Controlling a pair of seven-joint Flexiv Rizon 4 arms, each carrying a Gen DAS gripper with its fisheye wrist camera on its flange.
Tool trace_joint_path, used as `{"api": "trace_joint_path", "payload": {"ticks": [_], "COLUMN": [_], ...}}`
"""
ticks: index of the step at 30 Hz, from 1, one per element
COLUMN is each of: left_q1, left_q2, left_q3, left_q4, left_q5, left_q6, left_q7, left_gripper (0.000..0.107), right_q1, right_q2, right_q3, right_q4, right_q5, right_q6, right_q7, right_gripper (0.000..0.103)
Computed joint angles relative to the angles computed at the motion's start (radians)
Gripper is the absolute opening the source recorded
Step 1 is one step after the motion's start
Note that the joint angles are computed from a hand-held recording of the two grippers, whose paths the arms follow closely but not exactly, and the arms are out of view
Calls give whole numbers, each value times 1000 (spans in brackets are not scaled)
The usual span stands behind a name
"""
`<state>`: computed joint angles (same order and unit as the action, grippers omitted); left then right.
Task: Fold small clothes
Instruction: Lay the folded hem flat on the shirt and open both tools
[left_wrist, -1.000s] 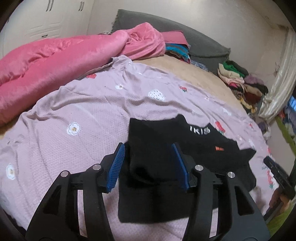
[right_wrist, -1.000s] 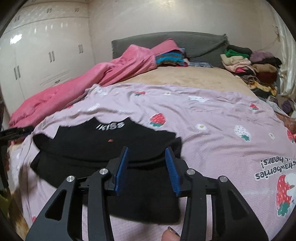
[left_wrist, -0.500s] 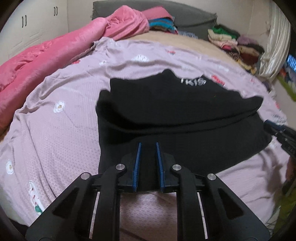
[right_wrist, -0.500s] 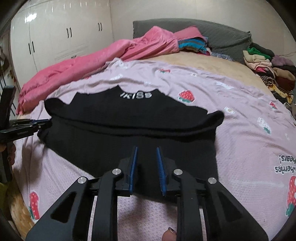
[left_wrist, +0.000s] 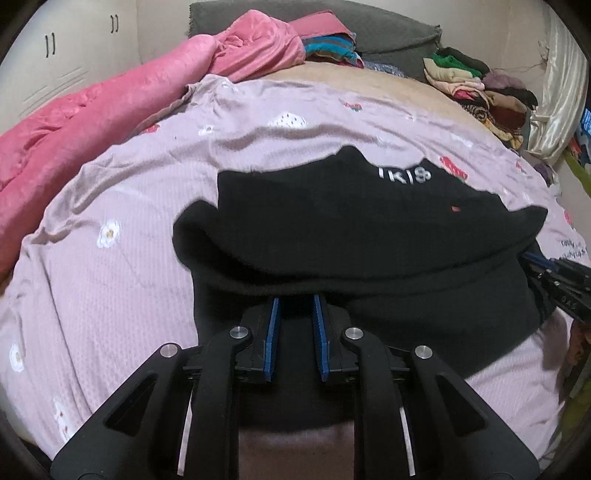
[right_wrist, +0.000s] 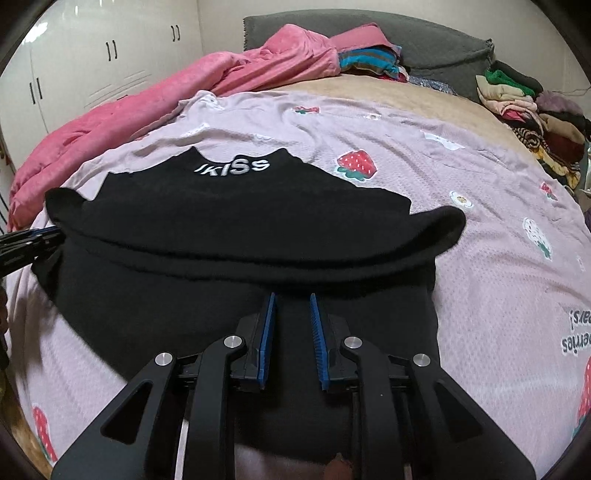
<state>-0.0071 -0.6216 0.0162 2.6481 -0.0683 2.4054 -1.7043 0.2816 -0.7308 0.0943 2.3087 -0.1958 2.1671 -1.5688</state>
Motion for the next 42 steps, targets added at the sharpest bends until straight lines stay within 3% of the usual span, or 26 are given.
{"api": "trace_joint_path", "payload": {"ticks": [7,19,23,29,31,33,34,36,38,39,40,42], "left_q1": [17,141,188,212,236,287,299,295,276,263,265,255], "left_q2": [8,24,28,6,-8,-28,-36,-45,-55,-59,-63,-73], "left_q3": [-7,-35,-45,-27,-33,-56,-61,-57,-46,-40,-43,-39], "left_q4": [-57,-136,-143,-147,-154,-165,-172,-182,-192,-193,-197,-200], "left_q5": [-18,36,61,86,102,146,159,165,160,153,161,166], "left_q6": [-106,-195,-181,-114,-118,-121,-130,-130,-124,-120,-118,-98], "left_q7": [19,-30,-71,-103,-113,-130,-129,-118,-97,-87,-79,-60], "left_gripper": [10,10,10,28,42,48,55,57,56,43,21,11], "right_q1": [-6,-52,-68,-74,-42,-10,-31,-51,-65,-93,-105,-113], "right_q2": [-15,-26,-41,-45,-38,-36,-39,-45,-55,-61,-65,-75], "right_q3": [0,25,33,12,-32,-76,-63,-58,-48,-22,-9,1], "right_q4": [-67,-177,-221,-237,-226,-226,-230,-243,-258,-267,-271,-275], "right_q5": [-19,-91,-104,-79,-40,6,-3,-13,-25,-48,-60,-75], "right_q6": [-41,-120,-144,-116,-102,-106,-112,-144,-176,-190,-199,-196], "right_q7": [19,73,103,128,120,112,113,120,128,133,136,134], "right_gripper": [18,18,18,20,26,48,50,50,49,42,36,10]}}
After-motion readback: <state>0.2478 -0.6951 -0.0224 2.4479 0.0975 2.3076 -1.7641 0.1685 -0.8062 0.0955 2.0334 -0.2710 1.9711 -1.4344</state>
